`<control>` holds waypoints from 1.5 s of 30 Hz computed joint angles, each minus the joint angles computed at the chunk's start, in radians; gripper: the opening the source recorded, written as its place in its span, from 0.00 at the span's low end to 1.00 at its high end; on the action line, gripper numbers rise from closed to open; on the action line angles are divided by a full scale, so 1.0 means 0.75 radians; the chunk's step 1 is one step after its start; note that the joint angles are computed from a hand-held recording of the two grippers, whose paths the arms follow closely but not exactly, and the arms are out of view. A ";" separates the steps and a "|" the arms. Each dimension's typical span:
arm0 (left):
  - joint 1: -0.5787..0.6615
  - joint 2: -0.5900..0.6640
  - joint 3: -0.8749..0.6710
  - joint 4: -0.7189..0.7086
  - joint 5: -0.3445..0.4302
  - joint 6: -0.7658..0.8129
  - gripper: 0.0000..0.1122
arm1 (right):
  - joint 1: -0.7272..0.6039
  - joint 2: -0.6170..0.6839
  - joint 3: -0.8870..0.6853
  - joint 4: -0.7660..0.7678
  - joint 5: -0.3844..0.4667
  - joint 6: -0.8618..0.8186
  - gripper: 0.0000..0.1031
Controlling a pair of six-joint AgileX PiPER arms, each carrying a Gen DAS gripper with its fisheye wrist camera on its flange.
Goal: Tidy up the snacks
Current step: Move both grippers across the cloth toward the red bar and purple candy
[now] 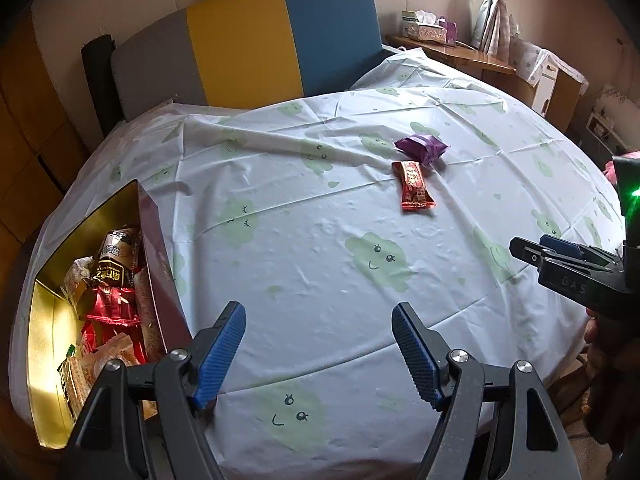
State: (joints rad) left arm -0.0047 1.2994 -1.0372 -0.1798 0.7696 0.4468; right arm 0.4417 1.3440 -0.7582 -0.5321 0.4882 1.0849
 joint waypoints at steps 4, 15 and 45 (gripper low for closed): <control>-0.002 0.007 0.008 0.005 0.006 -0.015 0.68 | 0.008 0.009 0.000 -0.008 0.018 0.011 0.57; 0.074 0.087 -0.009 -0.107 0.134 0.011 0.63 | 0.047 0.023 0.022 -0.130 0.045 0.108 0.57; -0.237 0.558 -0.590 -0.110 0.288 -0.231 0.41 | 0.237 0.054 0.188 -0.913 0.031 0.923 0.81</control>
